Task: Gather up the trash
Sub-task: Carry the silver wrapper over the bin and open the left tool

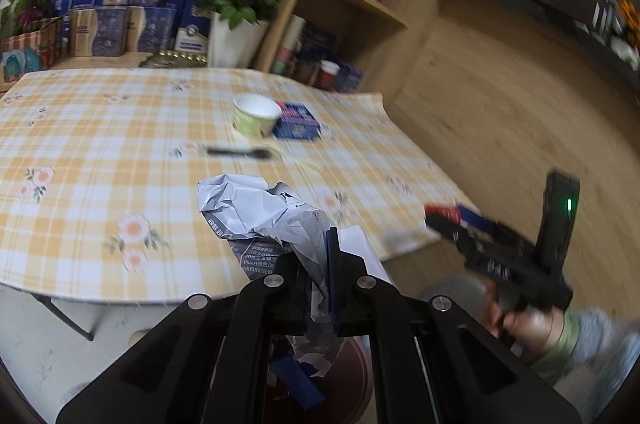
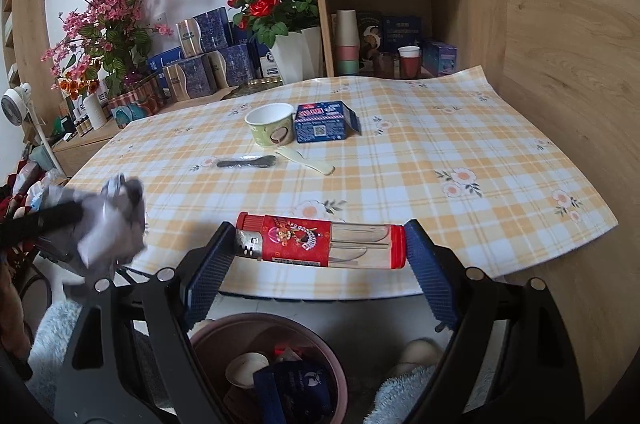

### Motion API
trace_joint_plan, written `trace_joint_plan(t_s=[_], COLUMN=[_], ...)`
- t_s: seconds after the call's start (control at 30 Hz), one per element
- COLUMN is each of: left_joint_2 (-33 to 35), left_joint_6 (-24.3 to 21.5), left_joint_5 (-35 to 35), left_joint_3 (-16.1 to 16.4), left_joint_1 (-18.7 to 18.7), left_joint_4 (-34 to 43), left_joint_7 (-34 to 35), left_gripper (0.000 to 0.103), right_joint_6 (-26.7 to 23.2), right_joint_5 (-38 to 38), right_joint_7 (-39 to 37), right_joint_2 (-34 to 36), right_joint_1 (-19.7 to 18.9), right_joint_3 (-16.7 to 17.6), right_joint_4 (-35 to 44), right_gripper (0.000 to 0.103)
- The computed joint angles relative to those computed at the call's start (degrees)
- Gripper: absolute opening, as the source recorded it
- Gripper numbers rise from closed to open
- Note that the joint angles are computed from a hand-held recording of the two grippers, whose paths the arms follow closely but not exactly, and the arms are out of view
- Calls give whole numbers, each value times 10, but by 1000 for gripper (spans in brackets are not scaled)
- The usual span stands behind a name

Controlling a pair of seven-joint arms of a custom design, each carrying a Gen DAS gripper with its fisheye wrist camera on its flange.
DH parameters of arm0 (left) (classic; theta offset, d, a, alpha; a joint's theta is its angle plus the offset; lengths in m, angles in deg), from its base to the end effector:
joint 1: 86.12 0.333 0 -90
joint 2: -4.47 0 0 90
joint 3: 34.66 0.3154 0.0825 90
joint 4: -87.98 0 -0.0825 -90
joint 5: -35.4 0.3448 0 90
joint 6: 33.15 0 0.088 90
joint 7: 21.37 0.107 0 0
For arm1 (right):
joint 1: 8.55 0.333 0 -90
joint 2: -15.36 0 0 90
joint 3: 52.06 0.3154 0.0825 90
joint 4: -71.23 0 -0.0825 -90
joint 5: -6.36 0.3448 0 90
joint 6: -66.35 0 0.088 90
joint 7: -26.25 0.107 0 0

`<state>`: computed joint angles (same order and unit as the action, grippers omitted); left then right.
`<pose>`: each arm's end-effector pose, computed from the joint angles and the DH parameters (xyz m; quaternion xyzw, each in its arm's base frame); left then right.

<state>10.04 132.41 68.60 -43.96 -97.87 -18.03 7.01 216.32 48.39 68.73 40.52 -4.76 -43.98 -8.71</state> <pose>0.5483 -0.2406 0.5894 -0.6889 0.5486 -0.4245 0.2102 0.6910 0.1067 0.5552 -0.7597 0.4507 -0.1736 0.4354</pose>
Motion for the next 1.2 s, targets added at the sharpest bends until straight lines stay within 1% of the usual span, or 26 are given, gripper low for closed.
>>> trace_joint_plan(t_s=[0.17,0.33,0.5,0.63,0.77,1.0,1.07,1.17,1.2], left_joint_2=[16,35,66,90,113,139,142,140,139], left_joint_6=[-4,-7,-38,-64,-109,-192,-199,-194,-189], left_joint_5=[-18,-35,-102,-173,-219,-266,-275,-280,-281], left_joint_3=[-15,-19,-33,-46,-52,-47,-47,-44,-44], left_joint_1=[-13,-27,-26,-16,-13,-16,-14,-14,-14], left_joint_4=[-19,-30,-13,3,30,63,64,59,58], left_joint_7=[35,61,122,174,213,219,220,215,213], left_gripper=[7,7,7,7,7,7,8,11,16], right_joint_6=[22,36,37,27,22,12,10,6,5], right_joint_5=[11,18,20,13,12,7,4,-7,-11], right_joint_7=[-12,-25,-28,-15,-28,-35,-35,-25,-22], right_joint_2=[-12,-18,-12,-2,-2,2,2,6,6], right_joint_1=[-6,-11,-14,-14,-15,-11,-10,-5,-4], right_joint_3=[-2,-4,-5,-7,-1,-1,-2,-7,-8], right_joint_4=[-38,-64,-65,-55,-56,-54,-55,-51,-51], right_gripper=[84,84,84,84,84,84,84,84,84])
